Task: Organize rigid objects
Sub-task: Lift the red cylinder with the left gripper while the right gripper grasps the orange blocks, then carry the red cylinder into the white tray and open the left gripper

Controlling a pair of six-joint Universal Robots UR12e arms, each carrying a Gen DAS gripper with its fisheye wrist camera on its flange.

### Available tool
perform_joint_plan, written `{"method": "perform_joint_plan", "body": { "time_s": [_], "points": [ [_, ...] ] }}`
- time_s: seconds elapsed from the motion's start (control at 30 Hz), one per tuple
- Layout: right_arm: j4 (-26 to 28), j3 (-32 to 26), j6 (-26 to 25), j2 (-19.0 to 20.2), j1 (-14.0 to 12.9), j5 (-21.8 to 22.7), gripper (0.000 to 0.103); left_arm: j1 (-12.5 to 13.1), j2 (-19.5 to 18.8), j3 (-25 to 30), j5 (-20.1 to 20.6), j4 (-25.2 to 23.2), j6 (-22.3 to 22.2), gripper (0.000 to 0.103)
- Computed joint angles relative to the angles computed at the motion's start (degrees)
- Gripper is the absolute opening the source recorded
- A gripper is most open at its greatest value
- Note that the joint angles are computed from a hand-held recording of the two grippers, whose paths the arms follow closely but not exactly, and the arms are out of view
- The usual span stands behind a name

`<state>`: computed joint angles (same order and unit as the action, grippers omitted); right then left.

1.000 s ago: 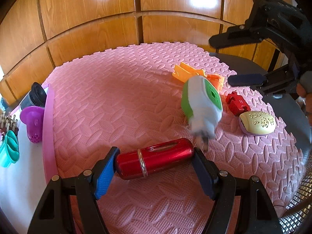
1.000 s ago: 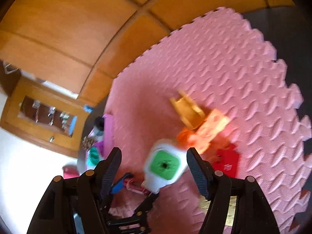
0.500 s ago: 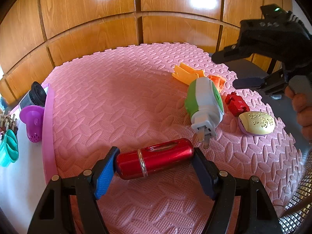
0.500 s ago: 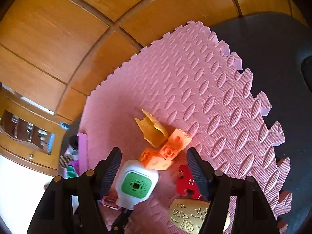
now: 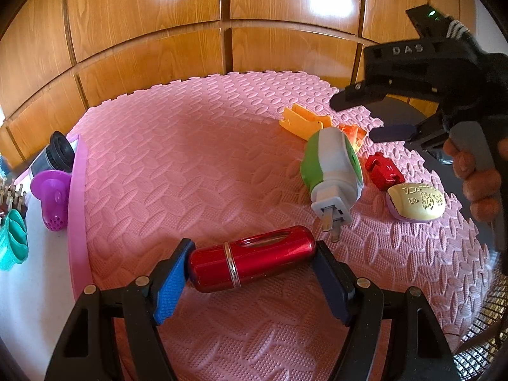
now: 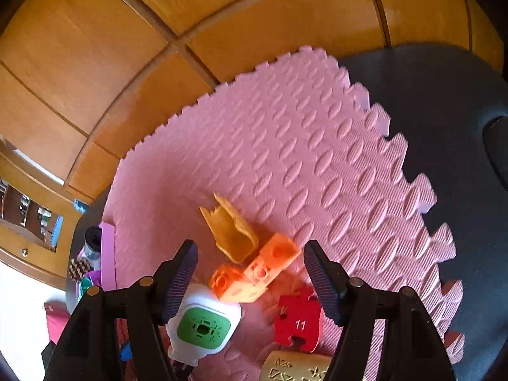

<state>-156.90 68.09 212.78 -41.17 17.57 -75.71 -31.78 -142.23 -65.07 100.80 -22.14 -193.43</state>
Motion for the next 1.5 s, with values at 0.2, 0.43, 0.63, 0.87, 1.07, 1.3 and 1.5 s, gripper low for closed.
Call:
{"method": "perform_joint_plan", "body": {
  "time_s": [0.2, 0.43, 0.63, 0.87, 1.07, 1.3, 1.5],
  "points": [
    [9.23, -4.35, -9.01, 1.61, 1.85, -4.99, 0.060, 0.05, 0.01, -0.05, -0.48, 0.22, -0.43, 0.075],
    [9.12, -4.14, -9.93, 1.60, 1.92, -6.44, 0.040, 0.06, 0.12, -0.04, -0.65, 0.20, -0.92, 0.075],
    [8.87, -3.95, -9.41, 1.54, 1.73, -5.43, 0.040, 0.55, 0.56, -0.78, -2.95, 1.30, -2.10, 0.075],
    [8.63, -3.51, -9.91, 1.36, 1.41, -4.15, 0.040, 1.10, 1.76, -2.32, -6.99, 1.93, -3.48, 0.074],
    [9.05, -3.72, -11.40, 1.42, 1.67, -4.79, 0.041, 0.27, 2.56, -3.34, -8.11, 2.85, -1.90, 0.074],
    [9.52, -4.37, -14.24, 1.72, 2.62, -8.31, 0.041, -0.07, 4.09, -5.20, -8.71, 5.96, -2.00, 0.074],
    [9.71, -4.77, -16.21, 1.94, 3.07, -10.26, 0.040, 1.00, 7.07, -8.72, -7.00, 8.57, -5.92, 0.075]
  ]
}}
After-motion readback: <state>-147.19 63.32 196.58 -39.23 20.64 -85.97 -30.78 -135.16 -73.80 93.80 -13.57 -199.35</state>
